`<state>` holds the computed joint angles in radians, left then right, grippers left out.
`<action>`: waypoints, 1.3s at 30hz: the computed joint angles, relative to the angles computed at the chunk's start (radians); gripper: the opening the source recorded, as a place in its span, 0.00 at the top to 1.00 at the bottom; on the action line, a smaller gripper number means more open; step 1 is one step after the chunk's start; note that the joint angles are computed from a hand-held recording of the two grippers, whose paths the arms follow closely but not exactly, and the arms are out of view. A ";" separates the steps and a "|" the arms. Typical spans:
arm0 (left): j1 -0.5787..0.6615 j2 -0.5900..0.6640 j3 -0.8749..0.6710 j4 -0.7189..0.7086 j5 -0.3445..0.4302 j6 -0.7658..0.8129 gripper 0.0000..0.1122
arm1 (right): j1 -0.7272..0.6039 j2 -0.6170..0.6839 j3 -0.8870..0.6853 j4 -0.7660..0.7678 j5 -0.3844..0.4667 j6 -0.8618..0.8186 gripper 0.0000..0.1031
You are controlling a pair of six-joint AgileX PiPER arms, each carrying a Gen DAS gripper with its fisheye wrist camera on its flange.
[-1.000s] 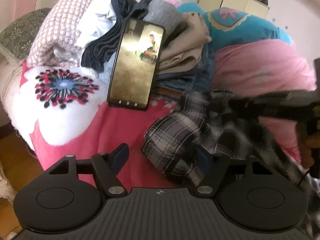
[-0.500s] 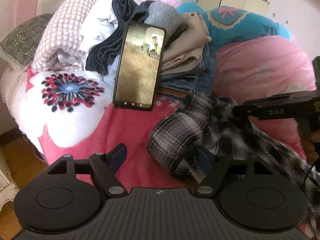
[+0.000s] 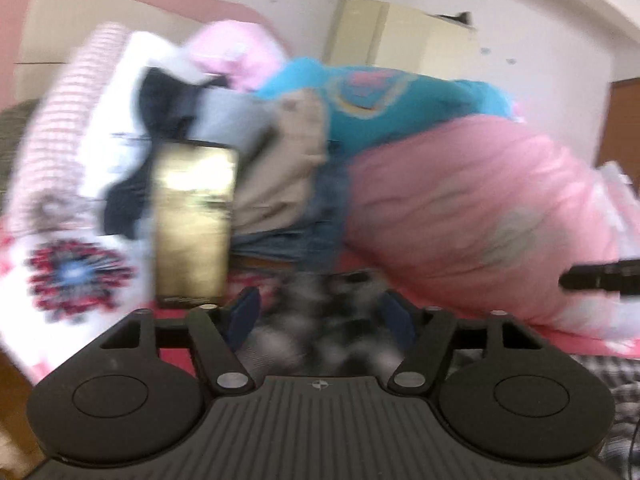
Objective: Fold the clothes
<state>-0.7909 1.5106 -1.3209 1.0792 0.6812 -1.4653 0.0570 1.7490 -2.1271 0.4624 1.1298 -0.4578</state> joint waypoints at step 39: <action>0.113 0.221 -0.185 -0.203 0.089 0.289 0.55 | 0.107 0.013 0.301 -0.387 -0.253 -0.003 1.00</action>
